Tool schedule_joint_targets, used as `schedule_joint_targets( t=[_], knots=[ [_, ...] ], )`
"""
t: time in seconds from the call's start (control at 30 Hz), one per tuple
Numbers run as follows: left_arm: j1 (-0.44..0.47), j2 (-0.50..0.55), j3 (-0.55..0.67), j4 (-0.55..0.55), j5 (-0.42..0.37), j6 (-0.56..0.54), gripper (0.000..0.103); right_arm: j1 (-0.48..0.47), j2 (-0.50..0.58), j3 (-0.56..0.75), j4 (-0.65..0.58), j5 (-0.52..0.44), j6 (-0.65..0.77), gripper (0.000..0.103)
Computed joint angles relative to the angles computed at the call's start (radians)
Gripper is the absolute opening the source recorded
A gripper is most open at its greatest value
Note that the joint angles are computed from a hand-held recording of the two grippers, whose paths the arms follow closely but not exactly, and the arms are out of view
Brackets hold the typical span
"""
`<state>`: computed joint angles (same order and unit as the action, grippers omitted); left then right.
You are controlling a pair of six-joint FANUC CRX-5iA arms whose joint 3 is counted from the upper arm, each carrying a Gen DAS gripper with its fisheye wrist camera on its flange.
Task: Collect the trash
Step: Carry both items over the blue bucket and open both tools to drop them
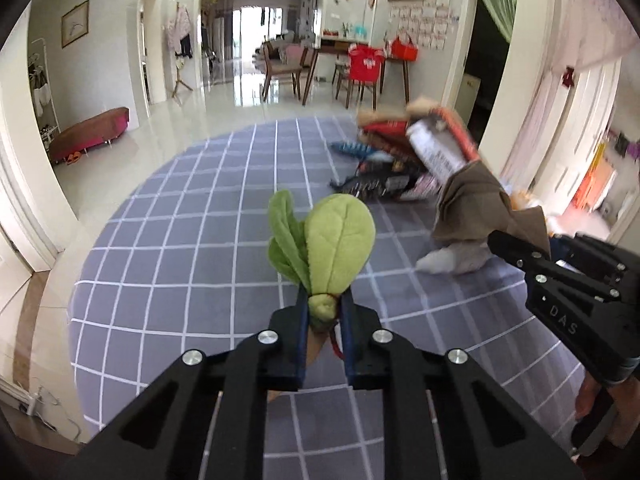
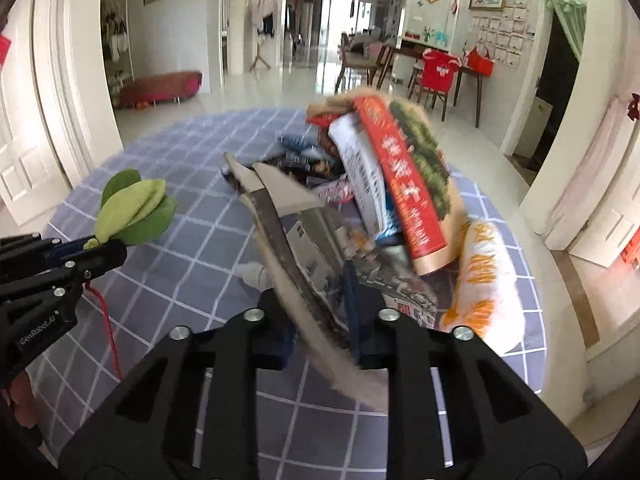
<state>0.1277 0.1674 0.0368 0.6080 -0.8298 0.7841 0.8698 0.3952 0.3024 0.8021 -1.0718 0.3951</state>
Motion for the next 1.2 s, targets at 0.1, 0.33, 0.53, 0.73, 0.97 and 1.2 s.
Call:
schedule_joint_targets(
  t=[0.1,0.33,0.53,0.73,0.97,1.2],
  knots=[
    [-0.002,-0.044,-0.041,0.057,0.023,-0.026,0.013,0.007,-0.049,-0.071,0.075,0.036,-0.083,0.010],
    [-0.042,-0.169,-0.139,0.203,0.048,-0.116,0.013,0.019,-0.230,-0.267,0.255,0.139,-0.301,0.005],
    [-0.146,-0.234,-0.176,0.272,0.014,-0.157,0.013,0.056,-0.456,-0.483,0.374,0.142,-0.489,0.005],
    [-0.331,-0.214,-0.144,0.198,-0.036,-0.117,0.013,0.155,-0.701,-0.709,0.378,-0.094,-0.652,0.006],
    [-0.560,-0.028,-0.001,0.009,-0.112,0.025,0.014,0.265,-0.898,-0.910,0.245,-0.376,-0.797,0.006],
    [-0.696,0.172,0.170,-0.083,-0.186,0.148,0.022,0.319,-0.997,-1.056,0.143,-0.544,-0.957,0.006]
  ],
)
